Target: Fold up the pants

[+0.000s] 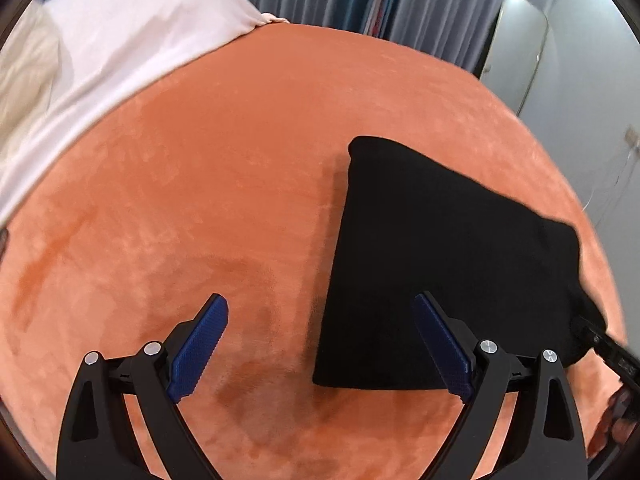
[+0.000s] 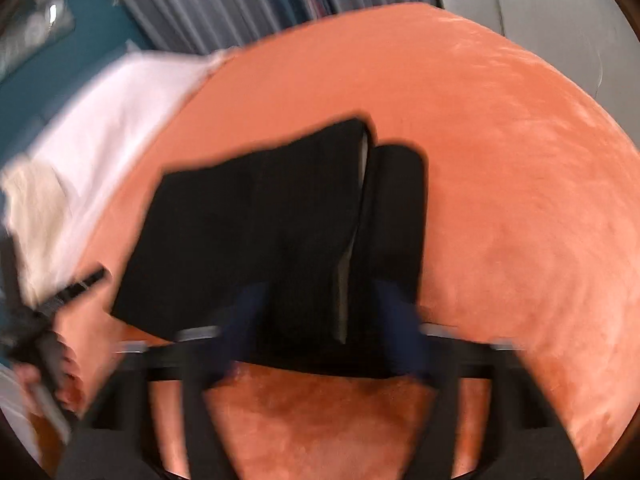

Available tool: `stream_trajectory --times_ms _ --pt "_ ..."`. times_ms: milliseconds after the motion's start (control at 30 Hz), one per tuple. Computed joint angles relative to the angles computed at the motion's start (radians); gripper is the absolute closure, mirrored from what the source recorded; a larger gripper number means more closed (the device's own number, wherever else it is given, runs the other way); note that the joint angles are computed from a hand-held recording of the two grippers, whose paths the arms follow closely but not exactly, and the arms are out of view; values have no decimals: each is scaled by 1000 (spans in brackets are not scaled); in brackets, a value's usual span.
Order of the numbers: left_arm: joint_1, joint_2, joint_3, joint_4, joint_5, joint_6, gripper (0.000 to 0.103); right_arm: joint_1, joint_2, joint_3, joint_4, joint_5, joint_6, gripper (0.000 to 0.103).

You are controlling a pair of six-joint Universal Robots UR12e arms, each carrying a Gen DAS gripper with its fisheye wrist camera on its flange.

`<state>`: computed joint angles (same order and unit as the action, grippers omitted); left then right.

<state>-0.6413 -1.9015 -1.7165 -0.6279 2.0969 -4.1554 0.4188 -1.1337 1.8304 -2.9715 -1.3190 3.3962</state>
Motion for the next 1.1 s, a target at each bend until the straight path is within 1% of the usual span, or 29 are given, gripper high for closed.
stream_trajectory --times_ms 33,67,133,167,200,233,267,300,333,367,400,467,500,567,600,633,667,700,733,767,800,833,867,900,933,1000,1033,1067,1100 --pt "-2 -2 6 -14 10 10 11 9 -8 5 -21 -25 -25 73" --pt "-6 -5 14 -33 23 18 11 12 -17 13 -48 -39 -25 76" --pt "-7 -8 21 -52 32 25 11 -2 -32 41 -107 -23 17 77" --pt "-6 -9 22 -52 29 30 11 -13 -27 44 -109 -9 37 77" --pt "-4 -11 23 -56 26 28 11 -18 -18 39 -79 -10 34 77" --pt "-2 -14 25 -59 19 27 11 -13 -2 23 -38 -22 26 72" --pt "1 -17 27 -59 8 31 11 -9 9 26 -40 -27 25 65" --pt "2 -18 28 -63 4 32 11 -8 8 38 -83 -32 35 64" --pt "2 -20 29 -67 3 34 11 -5 3 42 -95 -42 43 55" --pt "2 -22 32 -78 3 35 11 0 -5 47 -103 -77 69 40" --pt "2 -24 34 -86 0 35 11 3 -8 54 -126 -106 97 34" --pt "5 -28 33 -81 -10 40 11 1 -6 60 -155 -130 125 21" --pt "6 -30 33 -79 -17 42 11 -1 -6 62 -147 -122 142 18" --pt "11 -35 34 -64 -42 45 11 -22 0 61 -120 -48 177 16" --pt "17 -37 30 -44 -70 48 11 -34 3 57 -100 -4 191 16" --pt "29 -39 23 -9 -122 53 11 -38 14 49 -86 32 214 14" --pt "40 -40 14 20 -166 53 11 -46 31 46 -100 78 262 10" --pt "54 -41 1 57 -217 36 10 -48 35 56 -132 86 279 10" --pt "64 -42 -13 92 -245 11 5 -46 39 56 -152 87 281 11" --pt "69 -45 -27 142 -253 2 5 -43 49 49 -166 103 272 34" --pt "72 -46 -27 151 -259 12 7 -44 57 42 -169 133 278 40" --pt "75 -46 -28 162 -268 32 19 -42 58 39 -171 136 290 47" --pt "82 -42 -42 215 -306 55 33 -43 55 37 -175 145 283 62" --pt "88 -36 -54 262 -355 54 62 -44 50 38 -179 153 277 64" --pt "90 -26 -60 266 -361 38 75 -48 43 42 -189 167 277 67" --pt "82 -8 -68 281 -342 50 81 -66 27 62 -235 238 308 69" --pt "80 6 -82 308 -353 45 82 -72 22 69 -245 258 316 69" --pt "79 23 -103 349 -386 44 82 -79 9 83 -258 278 319 69" --pt "78 32 -112 365 -403 45 82 -83 -8 99 -257 280 305 69"
